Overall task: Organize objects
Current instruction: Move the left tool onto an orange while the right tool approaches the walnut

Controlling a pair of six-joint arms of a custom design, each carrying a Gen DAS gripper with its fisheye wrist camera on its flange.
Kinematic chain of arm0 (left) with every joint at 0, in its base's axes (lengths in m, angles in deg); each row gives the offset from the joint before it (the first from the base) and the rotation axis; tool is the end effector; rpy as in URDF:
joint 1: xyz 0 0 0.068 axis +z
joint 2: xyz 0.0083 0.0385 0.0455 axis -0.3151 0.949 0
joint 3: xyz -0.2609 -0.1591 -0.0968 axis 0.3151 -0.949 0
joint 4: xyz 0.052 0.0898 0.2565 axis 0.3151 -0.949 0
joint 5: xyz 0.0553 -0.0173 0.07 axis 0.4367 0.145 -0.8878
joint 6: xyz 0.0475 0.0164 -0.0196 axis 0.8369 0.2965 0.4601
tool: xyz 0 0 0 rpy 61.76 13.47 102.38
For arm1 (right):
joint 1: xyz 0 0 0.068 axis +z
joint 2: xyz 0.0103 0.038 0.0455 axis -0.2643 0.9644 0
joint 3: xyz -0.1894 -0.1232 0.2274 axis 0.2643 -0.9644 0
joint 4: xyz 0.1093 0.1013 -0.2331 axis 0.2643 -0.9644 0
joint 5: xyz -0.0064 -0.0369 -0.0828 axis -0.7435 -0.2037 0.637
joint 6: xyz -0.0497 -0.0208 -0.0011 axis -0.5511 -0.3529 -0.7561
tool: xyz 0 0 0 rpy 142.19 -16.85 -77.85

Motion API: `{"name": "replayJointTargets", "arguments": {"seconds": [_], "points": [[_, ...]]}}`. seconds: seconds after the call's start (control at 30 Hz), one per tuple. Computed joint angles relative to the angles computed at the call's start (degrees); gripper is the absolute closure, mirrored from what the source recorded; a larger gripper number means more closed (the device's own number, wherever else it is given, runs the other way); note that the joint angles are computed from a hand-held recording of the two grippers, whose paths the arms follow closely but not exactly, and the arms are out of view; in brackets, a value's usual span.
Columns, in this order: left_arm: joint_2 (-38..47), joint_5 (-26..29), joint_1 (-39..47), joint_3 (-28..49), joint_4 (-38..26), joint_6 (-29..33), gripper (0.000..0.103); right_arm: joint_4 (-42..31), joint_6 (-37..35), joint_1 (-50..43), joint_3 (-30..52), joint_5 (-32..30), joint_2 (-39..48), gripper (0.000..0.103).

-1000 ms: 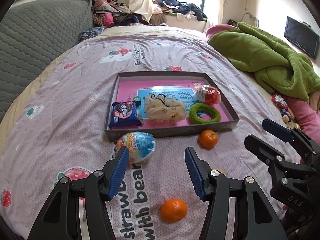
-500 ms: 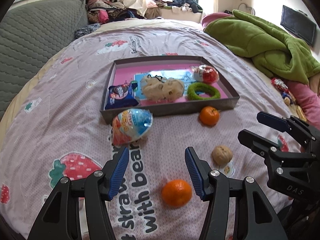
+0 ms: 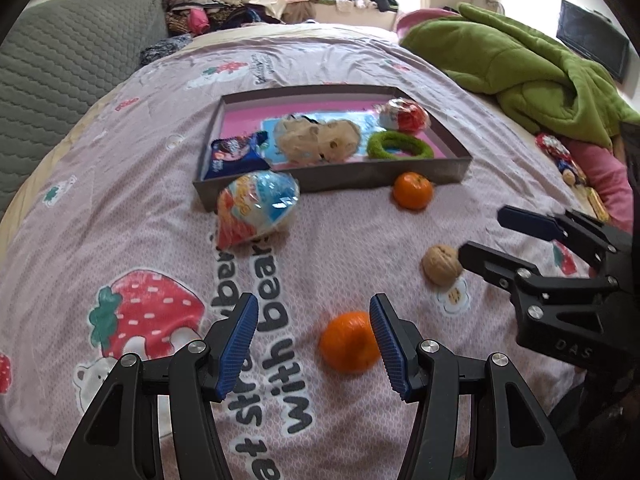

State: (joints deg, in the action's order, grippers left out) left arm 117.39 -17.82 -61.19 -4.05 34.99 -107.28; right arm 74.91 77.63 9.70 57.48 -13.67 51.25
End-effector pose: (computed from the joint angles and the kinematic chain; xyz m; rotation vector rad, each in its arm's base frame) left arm 0.2314 -0.1986 0.1300 0.1231 2.5173 -0.0915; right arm 0.2639 0.1250 0.1244 -0.5322 2.3722 0.2557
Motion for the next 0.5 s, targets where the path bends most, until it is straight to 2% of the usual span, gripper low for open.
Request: {"name": "replayJointTargets", "arguments": {"seconds": [0.5], "points": [[1.55, 1.28, -3.20, -2.69, 3.30, -0.35, 0.043, 0.00, -0.07, 0.64, 0.05, 0.15, 1.22, 0.041]]}}
